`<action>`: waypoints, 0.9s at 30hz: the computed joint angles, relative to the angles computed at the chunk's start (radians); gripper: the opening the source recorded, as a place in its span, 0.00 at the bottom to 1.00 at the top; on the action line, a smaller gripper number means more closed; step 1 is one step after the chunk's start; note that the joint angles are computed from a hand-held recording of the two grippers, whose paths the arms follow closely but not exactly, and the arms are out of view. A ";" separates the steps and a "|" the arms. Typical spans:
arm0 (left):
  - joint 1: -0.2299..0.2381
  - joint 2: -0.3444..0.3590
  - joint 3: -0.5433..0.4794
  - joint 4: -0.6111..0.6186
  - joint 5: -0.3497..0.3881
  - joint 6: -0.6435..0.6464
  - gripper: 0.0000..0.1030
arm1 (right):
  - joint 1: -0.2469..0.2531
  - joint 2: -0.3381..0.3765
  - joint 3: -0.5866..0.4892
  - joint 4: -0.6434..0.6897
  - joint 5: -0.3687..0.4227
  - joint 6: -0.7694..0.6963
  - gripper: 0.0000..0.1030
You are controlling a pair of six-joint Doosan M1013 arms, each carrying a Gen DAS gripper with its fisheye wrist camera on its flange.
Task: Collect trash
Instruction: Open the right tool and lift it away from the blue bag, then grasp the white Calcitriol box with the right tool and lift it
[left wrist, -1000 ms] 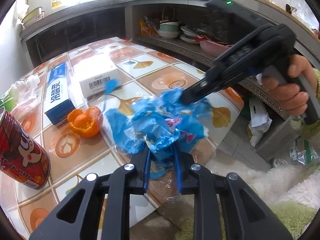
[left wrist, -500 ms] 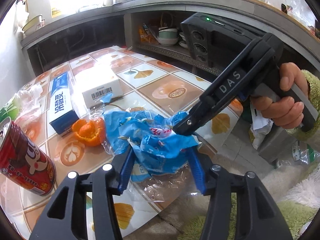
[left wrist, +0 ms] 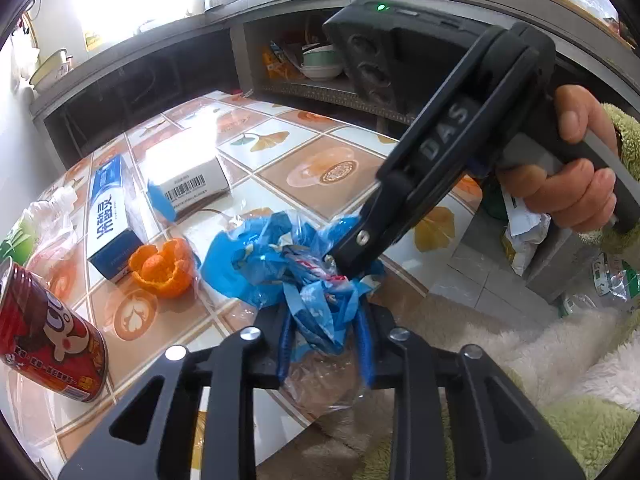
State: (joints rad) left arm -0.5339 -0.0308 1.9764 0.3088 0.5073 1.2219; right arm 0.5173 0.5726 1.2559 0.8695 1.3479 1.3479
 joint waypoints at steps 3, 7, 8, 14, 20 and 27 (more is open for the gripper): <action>0.007 0.002 -0.001 -0.017 0.000 -0.002 0.18 | -0.007 -0.016 0.005 -0.018 -0.016 0.003 0.22; 0.014 0.000 0.002 -0.030 -0.005 -0.017 0.17 | -0.019 -0.046 0.004 -0.042 -0.083 -0.006 0.43; 0.014 -0.001 0.003 -0.029 -0.005 -0.022 0.17 | -0.020 -0.048 -0.003 -0.052 -0.096 -0.002 0.45; 0.015 -0.006 0.010 -0.040 -0.010 -0.049 0.17 | 0.021 0.001 -0.150 -0.208 -0.216 0.120 0.60; 0.026 -0.010 0.016 -0.065 -0.020 -0.051 0.17 | 0.097 0.127 -0.372 -0.508 -0.211 0.294 0.69; 0.038 -0.019 0.024 -0.106 -0.037 -0.024 0.17 | 0.140 0.244 -0.544 -0.729 -0.098 0.389 0.71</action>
